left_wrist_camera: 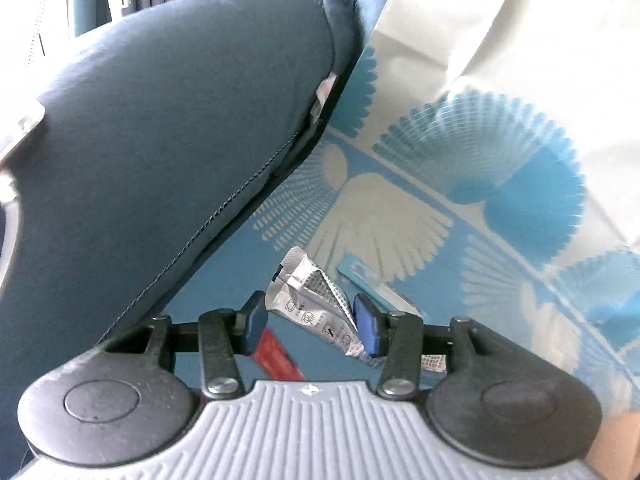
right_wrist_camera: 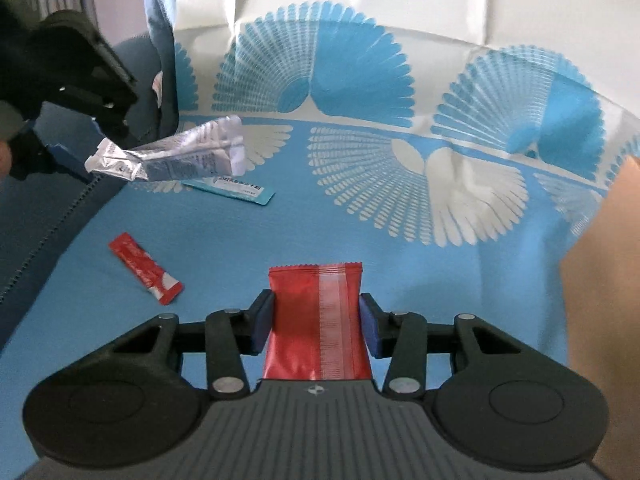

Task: Organize snacks
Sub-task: 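Lift and carry the red pack and silver wrapper with both tools toward the box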

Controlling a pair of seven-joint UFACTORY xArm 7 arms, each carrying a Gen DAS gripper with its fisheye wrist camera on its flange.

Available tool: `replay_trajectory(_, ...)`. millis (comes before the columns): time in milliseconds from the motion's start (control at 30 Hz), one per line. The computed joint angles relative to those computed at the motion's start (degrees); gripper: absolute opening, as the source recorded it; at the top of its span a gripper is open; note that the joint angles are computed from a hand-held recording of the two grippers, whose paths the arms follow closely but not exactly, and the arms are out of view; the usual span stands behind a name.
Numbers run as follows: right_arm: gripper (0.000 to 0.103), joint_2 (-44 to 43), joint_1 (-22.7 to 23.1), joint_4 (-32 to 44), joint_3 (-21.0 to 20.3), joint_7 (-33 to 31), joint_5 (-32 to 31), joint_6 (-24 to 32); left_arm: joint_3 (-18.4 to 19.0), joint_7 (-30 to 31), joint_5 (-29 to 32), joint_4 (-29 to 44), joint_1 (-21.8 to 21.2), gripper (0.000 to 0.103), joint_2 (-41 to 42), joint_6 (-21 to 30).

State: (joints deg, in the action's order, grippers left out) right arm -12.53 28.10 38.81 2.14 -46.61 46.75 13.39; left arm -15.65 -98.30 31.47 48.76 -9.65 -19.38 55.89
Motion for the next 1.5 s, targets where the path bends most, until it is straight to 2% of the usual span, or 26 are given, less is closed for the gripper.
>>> replay_trajectory(300, 0.048, -18.1, -2.6, -9.4, -1.9, 8.9, -10.6, 8.4, -6.5, -0.6, -3.6, -2.7, -5.3, 0.052, -9.3, 8.4)
replay_trajectory(567, 0.048, -35.8, -4.0, -15.1, -4.3, 14.4, -20.3, 19.1, -12.8, 0.4, -7.4, -5.9, -11.2, 0.052, -17.7, 14.8)
replay_trajectory(733, 0.048, -45.6, -5.0, -16.6, -5.3, 16.7, -23.5, 26.4, -17.8, 1.3, -10.2, -4.5, -13.8, 0.052, -22.5, 23.3)
replay_trajectory(900, 0.048, -54.1, -5.3, -16.5, -6.0, 18.4, -24.8, 33.6, -22.4, 1.1, -12.3, -0.7, -14.4, 0.052, -26.3, 31.7)
replay_trajectory(1133, 0.048, -64.2, -5.4, -15.1, -6.4, 19.7, -24.5, 41.4, -29.0, 2.7, -13.0, 6.6, -11.2, 0.052, -29.5, 40.3)
replay_trajectory(1333, 0.048, -70.8, -7.1, -14.0, -8.2, 19.8, -25.0, 47.8, -34.1, 5.4, -15.4, 12.2, -6.5, 0.052, -32.1, 43.4)
replay_trajectory(1500, 0.048, -74.7, -9.0, -13.1, -10.1, 19.4, -25.5, 53.0, -37.7, 8.5, -18.5, 15.7, -1.9, 0.052, -34.4, 44.0)
